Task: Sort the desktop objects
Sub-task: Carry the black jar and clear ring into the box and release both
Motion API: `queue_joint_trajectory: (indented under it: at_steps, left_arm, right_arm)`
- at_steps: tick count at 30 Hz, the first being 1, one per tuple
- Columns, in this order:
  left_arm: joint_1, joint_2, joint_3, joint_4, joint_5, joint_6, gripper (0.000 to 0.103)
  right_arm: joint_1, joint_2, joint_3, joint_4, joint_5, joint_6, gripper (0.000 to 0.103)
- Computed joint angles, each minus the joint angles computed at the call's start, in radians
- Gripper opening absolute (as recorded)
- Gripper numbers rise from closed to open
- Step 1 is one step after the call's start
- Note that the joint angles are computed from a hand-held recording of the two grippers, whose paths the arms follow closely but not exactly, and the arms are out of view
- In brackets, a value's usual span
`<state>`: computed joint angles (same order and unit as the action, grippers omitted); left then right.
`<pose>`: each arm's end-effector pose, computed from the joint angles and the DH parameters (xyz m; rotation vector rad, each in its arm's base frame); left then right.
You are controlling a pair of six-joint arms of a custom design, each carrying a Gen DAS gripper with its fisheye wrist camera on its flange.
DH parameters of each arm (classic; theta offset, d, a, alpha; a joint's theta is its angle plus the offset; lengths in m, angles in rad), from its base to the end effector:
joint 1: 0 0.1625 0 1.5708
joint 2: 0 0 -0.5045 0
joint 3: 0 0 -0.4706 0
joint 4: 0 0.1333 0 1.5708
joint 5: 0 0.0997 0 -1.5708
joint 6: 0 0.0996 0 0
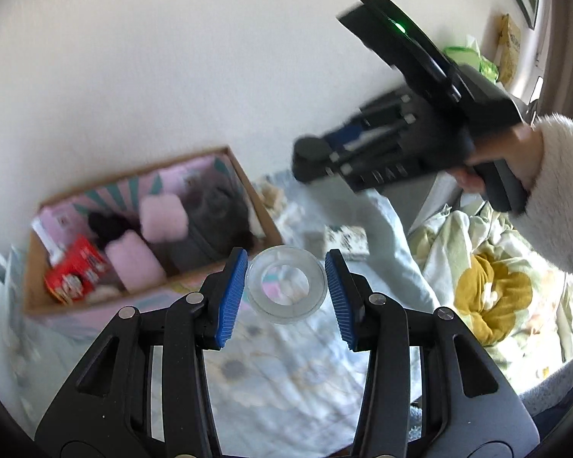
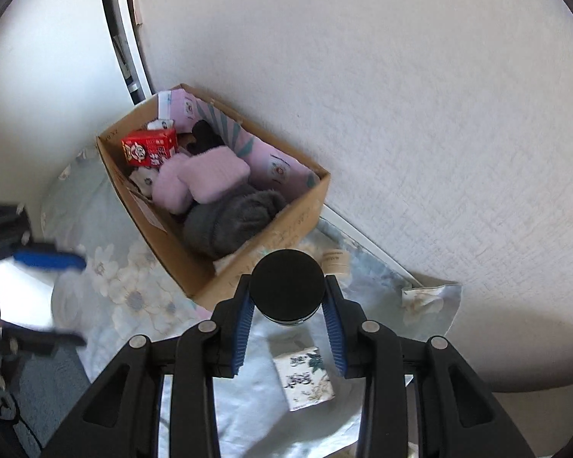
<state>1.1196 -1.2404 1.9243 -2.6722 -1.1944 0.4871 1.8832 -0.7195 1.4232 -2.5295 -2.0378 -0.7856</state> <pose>-0.1336 -0.6655 0.2981 1.1260 2.4628 -0.5638 0.3476 -0.7885 0.1296 1.3013 -2.2805 0.1808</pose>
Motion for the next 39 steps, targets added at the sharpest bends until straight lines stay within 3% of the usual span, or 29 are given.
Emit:
queue_joint_trajectory:
  at_steps: [10,19,35,36,38,39]
  left_arm:
    - [0.065,0.045,-0.198,0.093,-0.015,0.115,0.039]
    - [0.163,0.141,-0.423,0.271,0.003,0.106,0.039]
    - [0.239,0.224,-0.591,0.383,-0.032,0.113,0.039]
    - [0.243,0.228,-0.602,0.399,-0.050,0.109,0.041]
    - [0.252,0.241,-0.649,0.496,-0.091,0.056,0.072]
    - [0.251,0.244,-0.655,0.505,-0.084,0.036,0.103]
  right_arm:
    - [0.067,0.046,-0.031,-0.025,-0.045,0.059,0.033]
    - [0.103,0.145,-0.125,0.032,-0.036,0.200,0.033]
    - [0.127,0.268,-0.233,0.133,-0.004,0.297,0.033]
    - [0.127,0.271,-0.237,0.137,-0.006,0.301,0.033]
    - [0.122,0.275,-0.251,0.170,0.015,0.331,0.039]
    - [0.118,0.271,-0.250,0.178,0.036,0.335,0.050]
